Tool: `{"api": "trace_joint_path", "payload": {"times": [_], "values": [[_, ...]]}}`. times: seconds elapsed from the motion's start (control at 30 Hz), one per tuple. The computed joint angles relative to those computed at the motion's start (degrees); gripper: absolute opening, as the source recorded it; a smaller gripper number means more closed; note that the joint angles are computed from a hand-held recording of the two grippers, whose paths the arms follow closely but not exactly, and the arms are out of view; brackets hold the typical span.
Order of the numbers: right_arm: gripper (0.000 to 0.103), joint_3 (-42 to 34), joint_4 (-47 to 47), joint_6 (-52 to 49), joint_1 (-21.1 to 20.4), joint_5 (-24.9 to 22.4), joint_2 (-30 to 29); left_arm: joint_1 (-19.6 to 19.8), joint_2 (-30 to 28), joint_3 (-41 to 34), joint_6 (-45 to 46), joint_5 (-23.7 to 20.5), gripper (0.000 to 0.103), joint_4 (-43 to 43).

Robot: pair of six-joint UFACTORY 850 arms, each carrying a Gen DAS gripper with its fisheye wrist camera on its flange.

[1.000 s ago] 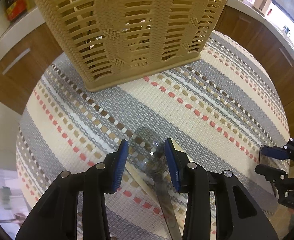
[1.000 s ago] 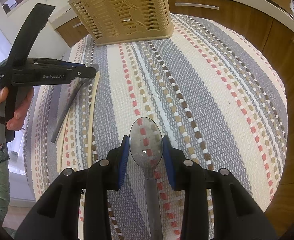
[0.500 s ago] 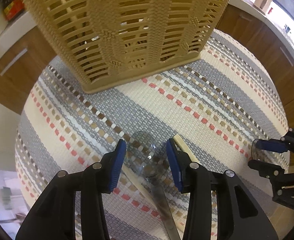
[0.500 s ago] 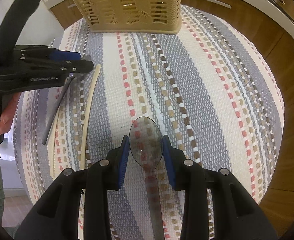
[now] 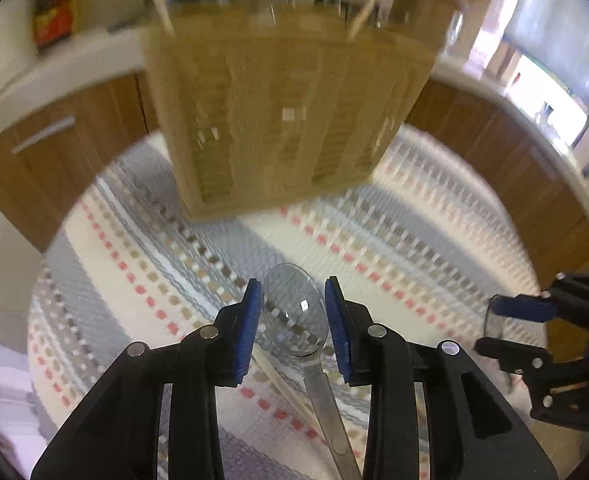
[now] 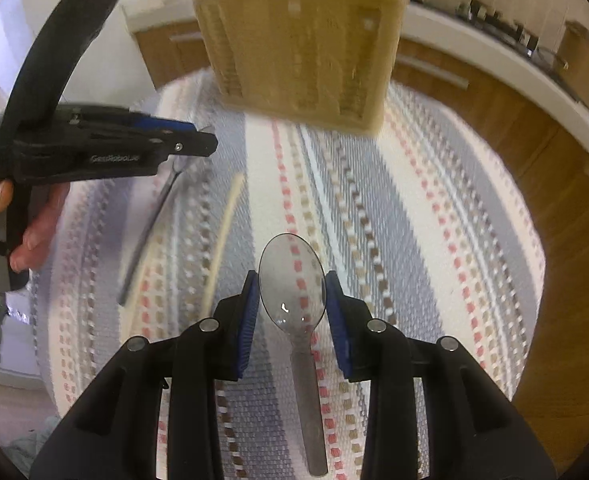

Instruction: Organize utensils

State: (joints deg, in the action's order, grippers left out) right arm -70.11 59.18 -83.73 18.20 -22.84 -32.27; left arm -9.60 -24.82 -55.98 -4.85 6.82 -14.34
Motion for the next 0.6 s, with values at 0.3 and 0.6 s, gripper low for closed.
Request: {"api": "trace_joint_path", "payload": {"times": [0.3,0.6], "values": [[0.029,1.5,30.2,-21.7,-4.2,-12.2,2.9,-3.4,13.5,11.8,13.4,21.2,0.031,-13.6],[0.007,-2.9,31.2,-20.3,-3.8,-13.7,0.9,-3.6,16.4,12.9,17.5,26.3,0.031,-17.7]]}}
